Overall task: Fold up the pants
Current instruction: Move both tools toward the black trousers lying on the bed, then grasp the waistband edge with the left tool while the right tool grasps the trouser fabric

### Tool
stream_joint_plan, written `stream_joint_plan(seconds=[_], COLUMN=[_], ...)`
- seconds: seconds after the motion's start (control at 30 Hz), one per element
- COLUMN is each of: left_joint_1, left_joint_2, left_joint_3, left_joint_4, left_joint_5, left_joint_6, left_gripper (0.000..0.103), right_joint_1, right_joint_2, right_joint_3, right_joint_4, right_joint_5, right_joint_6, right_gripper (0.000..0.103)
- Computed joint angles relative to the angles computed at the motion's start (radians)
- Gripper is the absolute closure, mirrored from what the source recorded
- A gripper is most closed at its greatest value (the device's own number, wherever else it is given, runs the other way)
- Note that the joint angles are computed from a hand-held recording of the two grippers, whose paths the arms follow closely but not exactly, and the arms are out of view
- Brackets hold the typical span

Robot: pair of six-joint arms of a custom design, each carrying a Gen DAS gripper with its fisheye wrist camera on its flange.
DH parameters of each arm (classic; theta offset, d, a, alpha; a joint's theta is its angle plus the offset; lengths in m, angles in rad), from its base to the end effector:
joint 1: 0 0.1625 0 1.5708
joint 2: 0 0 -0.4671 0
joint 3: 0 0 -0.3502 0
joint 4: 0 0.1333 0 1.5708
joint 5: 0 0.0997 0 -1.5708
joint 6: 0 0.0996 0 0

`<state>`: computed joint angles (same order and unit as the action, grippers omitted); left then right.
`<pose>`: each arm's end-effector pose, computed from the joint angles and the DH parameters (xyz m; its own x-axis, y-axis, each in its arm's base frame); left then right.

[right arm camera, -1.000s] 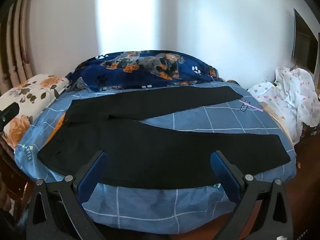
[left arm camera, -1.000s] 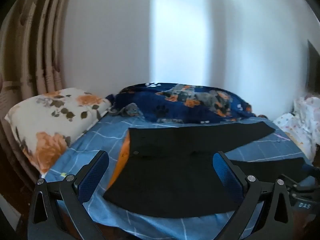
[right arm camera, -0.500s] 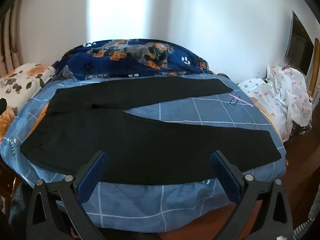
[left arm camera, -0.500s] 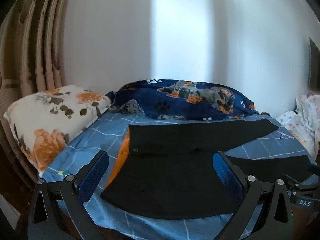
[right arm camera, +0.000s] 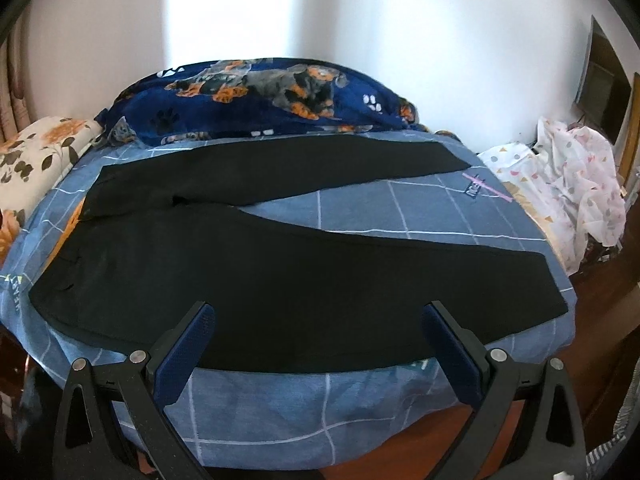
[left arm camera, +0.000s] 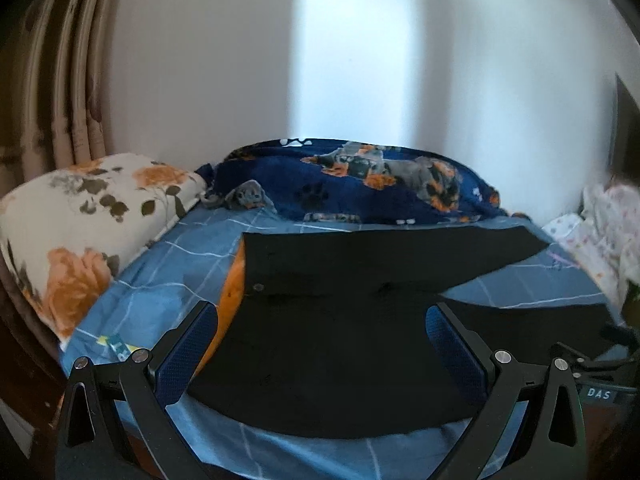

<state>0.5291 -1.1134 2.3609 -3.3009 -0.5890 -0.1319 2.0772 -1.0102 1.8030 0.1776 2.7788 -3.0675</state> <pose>-0.2634 -0.4044 0.2468 -0.7088 0.2235 -0.6691 0.6773 0.4807 -0.5569 0.2446 -0.3582 0.2232 -0.5946 0.3424 0.7275 -0.3572 0.6981 -0.6205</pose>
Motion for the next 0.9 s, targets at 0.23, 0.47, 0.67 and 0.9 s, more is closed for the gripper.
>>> stream_joint_plan(seconds=[0.23, 0.47, 0.67, 0.9], left_joint_1=[0.047, 0.266, 0.439, 0.595], left_joint_2=[0.023, 0.022, 0.126, 0.300], left_joint_3=[-0.069, -0.302, -0.574, -0.934], left_joint_4=[0.053, 0.216, 0.414, 0.637], left_joint_5=[0.041, -0.195, -0.274, -0.386], left_joint_6=[0.034, 0.165, 0.211, 0.271], left_gripper=[0.000, 0.000, 0.000, 0.035], right_joint_1=[-0.034, -0.134, -0.198, -0.228], right_joint_2=[0.004, -0.054, -0.078, -0.043], right_joint_3=[-0.025, -0.007, 0.009, -0.034], right_joint_4=[0.040, 0.067, 0.039, 0.049], right_joint_5=[-0.063, -0.265, -0.419, -0.459], right_joint_6=[0.030, 0.075, 0.021, -0.037], right_gripper=[0.001, 0.021, 0.045, 0.045])
